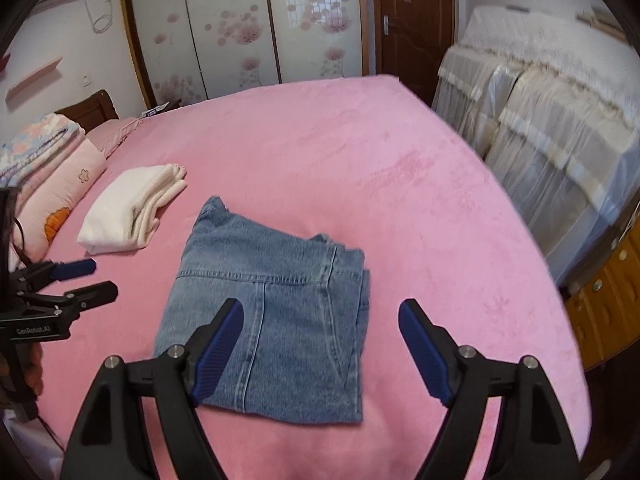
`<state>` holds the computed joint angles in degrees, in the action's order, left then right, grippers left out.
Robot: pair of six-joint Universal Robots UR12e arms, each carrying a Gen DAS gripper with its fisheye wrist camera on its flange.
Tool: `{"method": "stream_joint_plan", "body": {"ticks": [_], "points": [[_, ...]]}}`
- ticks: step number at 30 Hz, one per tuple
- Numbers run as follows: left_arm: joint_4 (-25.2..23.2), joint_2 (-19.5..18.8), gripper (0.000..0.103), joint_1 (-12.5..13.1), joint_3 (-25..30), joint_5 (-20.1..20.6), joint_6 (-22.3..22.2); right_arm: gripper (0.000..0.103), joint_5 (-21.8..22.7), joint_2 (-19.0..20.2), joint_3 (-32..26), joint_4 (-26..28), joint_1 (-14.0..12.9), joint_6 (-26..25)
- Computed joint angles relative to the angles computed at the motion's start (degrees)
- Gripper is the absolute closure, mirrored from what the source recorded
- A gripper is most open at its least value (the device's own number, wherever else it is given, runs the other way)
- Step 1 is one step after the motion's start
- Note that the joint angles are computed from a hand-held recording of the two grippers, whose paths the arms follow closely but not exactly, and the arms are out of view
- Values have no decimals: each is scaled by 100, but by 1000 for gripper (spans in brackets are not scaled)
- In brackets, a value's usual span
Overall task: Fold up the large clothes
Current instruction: 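Grasp the denim bundle with the right tool and lift it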
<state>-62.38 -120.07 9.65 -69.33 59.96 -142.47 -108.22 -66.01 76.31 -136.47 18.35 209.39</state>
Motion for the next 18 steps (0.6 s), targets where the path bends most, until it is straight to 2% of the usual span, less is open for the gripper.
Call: {"method": "stream_joint_plan", "body": {"ticks": [4, 9, 18], "points": [[-321, -145, 24, -27, 50, 45, -166, 23, 441, -23, 189, 140, -123, 148], [-768, -358, 24, -69, 133, 178, -262, 23, 1147, -23, 519, -53, -299, 337], [-953, -618, 24, -150, 167, 385, -375, 23, 2166, 41, 996, -372, -635, 794]]}}
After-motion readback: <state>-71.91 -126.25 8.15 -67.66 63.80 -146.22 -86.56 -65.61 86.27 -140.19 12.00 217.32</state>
